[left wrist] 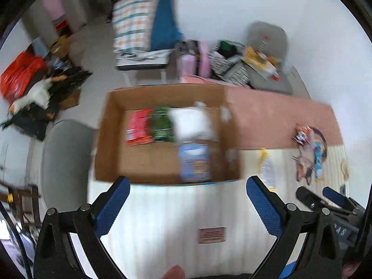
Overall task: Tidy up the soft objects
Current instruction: 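Grasp the silver-yellow scrubber with left gripper while right grasps lilac cloth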
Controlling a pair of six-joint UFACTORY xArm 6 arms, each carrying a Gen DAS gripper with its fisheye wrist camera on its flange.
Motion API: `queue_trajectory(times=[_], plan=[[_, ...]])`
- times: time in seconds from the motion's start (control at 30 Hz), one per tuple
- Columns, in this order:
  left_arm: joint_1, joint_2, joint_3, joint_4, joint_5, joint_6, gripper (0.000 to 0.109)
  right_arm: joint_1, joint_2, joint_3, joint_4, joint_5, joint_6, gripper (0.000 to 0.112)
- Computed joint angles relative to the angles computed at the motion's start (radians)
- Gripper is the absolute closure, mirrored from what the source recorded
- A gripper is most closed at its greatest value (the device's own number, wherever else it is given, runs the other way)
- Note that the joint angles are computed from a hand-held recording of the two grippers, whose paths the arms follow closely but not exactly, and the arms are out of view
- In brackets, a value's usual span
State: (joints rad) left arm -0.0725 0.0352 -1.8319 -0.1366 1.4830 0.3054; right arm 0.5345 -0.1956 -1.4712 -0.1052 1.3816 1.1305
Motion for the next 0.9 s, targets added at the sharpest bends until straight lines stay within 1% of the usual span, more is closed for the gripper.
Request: queue_trajectory(times=[0.07, 0.1, 0.13, 0.17, 0.2, 0.23, 0.27, 0.3, 0.37, 0.4, 0.47, 0.5, 0.53, 0.57, 0.6, 0.63, 0.67, 0.7, 0.77, 0.8, 0.83, 0.9], plan=[[-0.094, 0.037, -0.018, 0.004, 0.035, -0.044, 0.006, -0.094, -0.138, 0.151, 0.006, 0.016, -0.009, 0.009], [-0.130, 0.070, -0.041, -0.001, 0.071, -0.060, 0.006, -0.126, -0.174, 0.192, 0.009, 0.022, -0.022, 0.009], [-0.164, 0.097, -0.056, -0.001, 0.100, -0.073, 0.006, -0.177, -0.224, 0.247, 0.018, 0.035, -0.043, 0.009], [-0.200, 0.120, -0.060, 0.001, 0.121, -0.084, 0.006, -0.247, -0.288, 0.322, 0.034, 0.038, -0.078, 0.009], [-0.249, 0.155, -0.060, 0.010, 0.141, -0.107, 0.009, -0.292, -0.318, 0.359, 0.048, 0.039, -0.106, 0.009], [-0.279, 0.164, -0.042, 0.020, 0.143, -0.122, 0.010, -0.354, -0.349, 0.401, 0.072, 0.043, -0.148, 0.009], [-0.313, 0.202, -0.047, 0.024, 0.158, -0.143, 0.012, -0.430, -0.382, 0.449, 0.108, 0.032, -0.205, 0.009], [-0.334, 0.221, -0.045, 0.034, 0.163, -0.161, 0.017, -0.487, -0.396, 0.477, 0.136, 0.023, -0.252, 0.009], [-0.377, 0.283, -0.051, 0.050, 0.179, -0.202, 0.022, -0.605, -0.404, 0.524, 0.194, -0.003, -0.358, 0.009], [-0.393, 0.320, -0.054, 0.057, 0.180, -0.232, 0.027, -0.641, -0.396, 0.535, 0.210, -0.020, -0.393, 0.009], [-0.404, 0.379, -0.073, 0.055, 0.199, -0.269, 0.028, -0.727, -0.345, 0.548, 0.272, -0.081, -0.494, 0.009], [-0.408, 0.408, -0.079, 0.054, 0.206, -0.296, 0.028, -0.744, -0.318, 0.543, 0.285, -0.101, -0.509, 0.010], [-0.411, 0.429, -0.084, 0.050, 0.213, -0.310, 0.028, -0.779, -0.274, 0.540, 0.319, -0.137, -0.544, 0.011], [-0.415, 0.445, -0.087, 0.052, 0.217, -0.324, 0.028, -0.803, -0.229, 0.529, 0.339, -0.159, -0.576, 0.018], [-0.418, 0.460, -0.082, 0.049, 0.211, -0.343, 0.028, -0.805, -0.186, 0.510, 0.343, -0.175, -0.577, 0.028], [-0.422, 0.469, -0.079, 0.051, 0.209, -0.350, 0.028, -0.816, -0.134, 0.488, 0.342, -0.191, -0.585, 0.032], [-0.428, 0.478, -0.074, 0.058, 0.205, -0.358, 0.028, -0.833, -0.067, 0.457, 0.336, -0.205, -0.600, 0.041], [-0.432, 0.482, -0.066, 0.064, 0.197, -0.364, 0.031, -0.831, -0.031, 0.440, 0.329, -0.215, -0.593, 0.049], [-0.437, 0.495, -0.059, 0.074, 0.195, -0.377, 0.039, -0.844, 0.070, 0.382, 0.314, -0.223, -0.606, 0.051], [-0.436, 0.503, -0.060, 0.076, 0.197, -0.386, 0.050, -0.849, 0.106, 0.360, 0.307, -0.224, -0.613, 0.052], [-0.434, 0.510, -0.060, 0.074, 0.198, -0.392, 0.056, -0.851, 0.144, 0.335, 0.302, -0.228, -0.619, 0.053], [-0.433, 0.510, -0.059, 0.073, 0.177, -0.397, 0.056, -0.852, 0.216, 0.285, 0.301, -0.227, -0.652, 0.053]])
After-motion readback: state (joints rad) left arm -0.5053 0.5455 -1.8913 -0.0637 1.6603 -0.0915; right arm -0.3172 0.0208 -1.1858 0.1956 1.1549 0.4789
